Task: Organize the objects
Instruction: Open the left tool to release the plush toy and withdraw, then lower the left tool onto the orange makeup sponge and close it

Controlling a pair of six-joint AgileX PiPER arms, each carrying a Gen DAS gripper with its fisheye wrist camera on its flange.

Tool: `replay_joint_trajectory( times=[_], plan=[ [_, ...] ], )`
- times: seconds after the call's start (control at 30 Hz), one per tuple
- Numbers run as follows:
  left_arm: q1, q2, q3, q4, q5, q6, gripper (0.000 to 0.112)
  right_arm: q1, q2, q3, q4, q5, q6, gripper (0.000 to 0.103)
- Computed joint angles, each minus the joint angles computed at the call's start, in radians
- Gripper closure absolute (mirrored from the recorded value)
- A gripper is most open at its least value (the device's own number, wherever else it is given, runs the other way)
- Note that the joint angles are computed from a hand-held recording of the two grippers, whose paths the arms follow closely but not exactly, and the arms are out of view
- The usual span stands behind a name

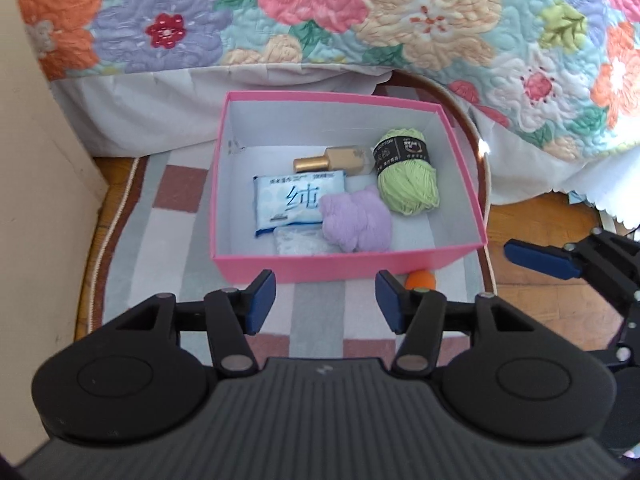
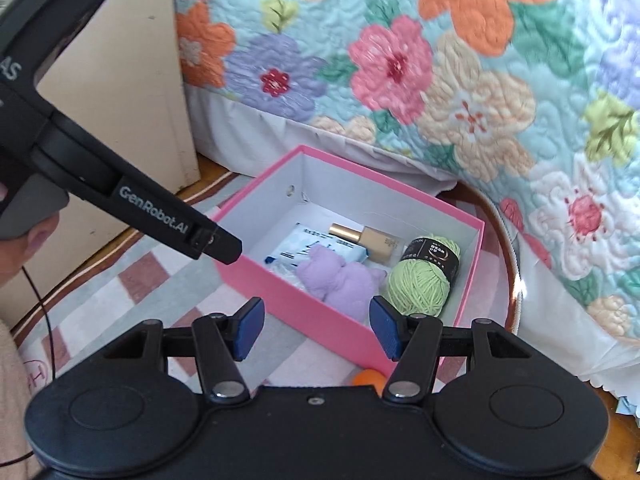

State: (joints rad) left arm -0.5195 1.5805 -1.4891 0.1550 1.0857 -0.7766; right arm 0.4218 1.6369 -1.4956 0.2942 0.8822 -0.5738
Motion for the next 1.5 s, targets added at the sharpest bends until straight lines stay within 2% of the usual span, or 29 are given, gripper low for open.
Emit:
replay_joint_trajectory(
  times=[0.27,0.43,0.57,0.73,0.83,0.97,1.1,1.23,1.3,1.37,1.5],
  plan=[
    [-0.103,-0.104,0.075,0.056,0.037,-0.067,0.053,-0.002,-0.129,0.076,0.048,0.065,-0.007,0.039],
    [-0.163,-0.131,0.093,0.096,0.084,-0.107,0.049,-0.024,-0.202,0.154,0.067,0.081,-0.068,0.036],
    [-0.208,-0.123,0.113,0.103,0.104,-0.129,0.048,-0.039,-0.252,0.232,0.045,0.081,-0.108,0.035],
    [-0.248,-0.102,0.155,0.089,0.085,-0.172,0.042,-0.033,-0.285,0.319,0.002,0.047,-0.082,0.03],
    [-0.252,-0.08,0.181,0.064,0.053,-0.173,0.04,-0.04,-0.292,0.367,0.015,0.021,-0.101,0.024],
    [-0.246,-0.044,0.212,0.029,0.0,-0.173,0.039,-0.081,-0.269,0.416,0.086,-0.019,-0.162,0.023],
    [-0.227,0.006,0.233,-0.006,-0.069,-0.159,0.038,-0.118,-0.236,0.476,0.152,-0.116,-0.24,0.023],
    [-0.205,0.065,0.25,0.005,-0.134,-0.148,0.037,-0.147,-0.189,0.481,0.17,-0.158,-0.243,0.023],
    [-0.184,0.078,0.278,0.0,-0.199,-0.137,0.037,-0.168,-0.169,0.477,0.206,-0.166,-0.282,0.023],
    [-0.163,0.088,0.317,-0.021,-0.297,-0.118,0.037,-0.174,-0.14,0.463,0.214,-0.188,-0.298,0.023],
    [-0.159,0.138,0.336,0.002,-0.439,-0.134,0.036,-0.171,-0.063,0.474,0.263,-0.332,-0.397,0.022]
  ],
)
